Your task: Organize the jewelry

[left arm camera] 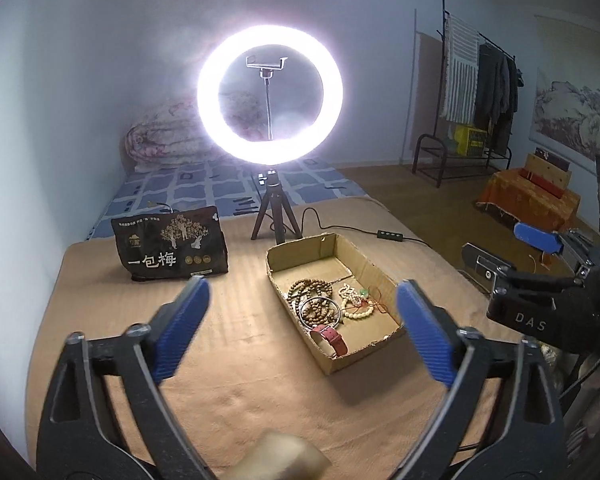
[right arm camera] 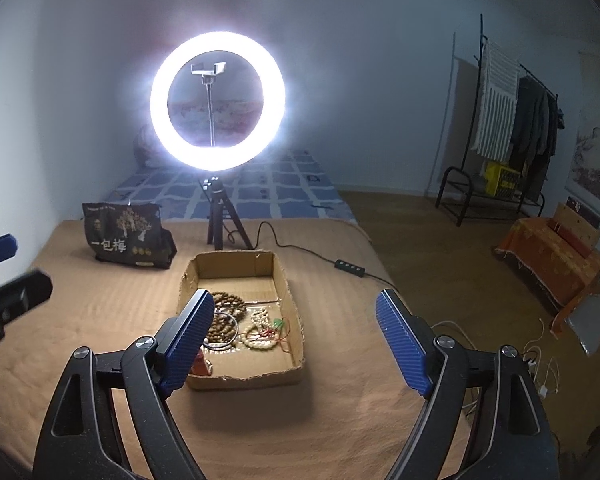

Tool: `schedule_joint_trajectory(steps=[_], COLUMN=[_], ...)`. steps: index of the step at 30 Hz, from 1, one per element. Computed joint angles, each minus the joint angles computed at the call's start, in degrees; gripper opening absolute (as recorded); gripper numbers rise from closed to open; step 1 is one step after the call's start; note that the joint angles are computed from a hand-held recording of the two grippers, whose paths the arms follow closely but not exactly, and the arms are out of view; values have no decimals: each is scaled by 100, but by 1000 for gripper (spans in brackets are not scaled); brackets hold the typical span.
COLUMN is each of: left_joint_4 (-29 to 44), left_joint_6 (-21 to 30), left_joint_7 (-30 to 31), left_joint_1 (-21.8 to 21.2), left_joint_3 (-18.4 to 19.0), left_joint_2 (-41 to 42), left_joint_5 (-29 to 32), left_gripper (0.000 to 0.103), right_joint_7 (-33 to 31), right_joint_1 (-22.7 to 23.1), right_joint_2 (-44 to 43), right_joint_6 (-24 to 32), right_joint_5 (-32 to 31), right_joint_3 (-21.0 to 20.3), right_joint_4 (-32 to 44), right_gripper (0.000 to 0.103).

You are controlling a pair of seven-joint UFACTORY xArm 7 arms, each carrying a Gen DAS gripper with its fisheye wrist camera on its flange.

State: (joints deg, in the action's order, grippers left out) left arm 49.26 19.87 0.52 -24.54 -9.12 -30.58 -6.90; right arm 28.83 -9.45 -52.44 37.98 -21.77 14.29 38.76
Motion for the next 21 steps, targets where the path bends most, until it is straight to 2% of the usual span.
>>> schedule_joint_trajectory(steps=[5, 21], left_joint_4=[-83, -85], left_joint_6=[-81, -1], left_joint_7=[-64, -237], left_joint_1=[93, 135], left_joint_3=[-102, -151], left_joint_2=[-82, -53], left_joint_5=[146, 301], left_gripper=[102, 103], right_joint_7=[31, 52], right_joint_1=[-9, 31], right_joint_2=[-25, -86], right_joint_6=[-64, -19], right_joint_5=[-35, 43], right_joint_3=[27, -17], right_joint_4=[-55, -119], right_gripper=[84, 84])
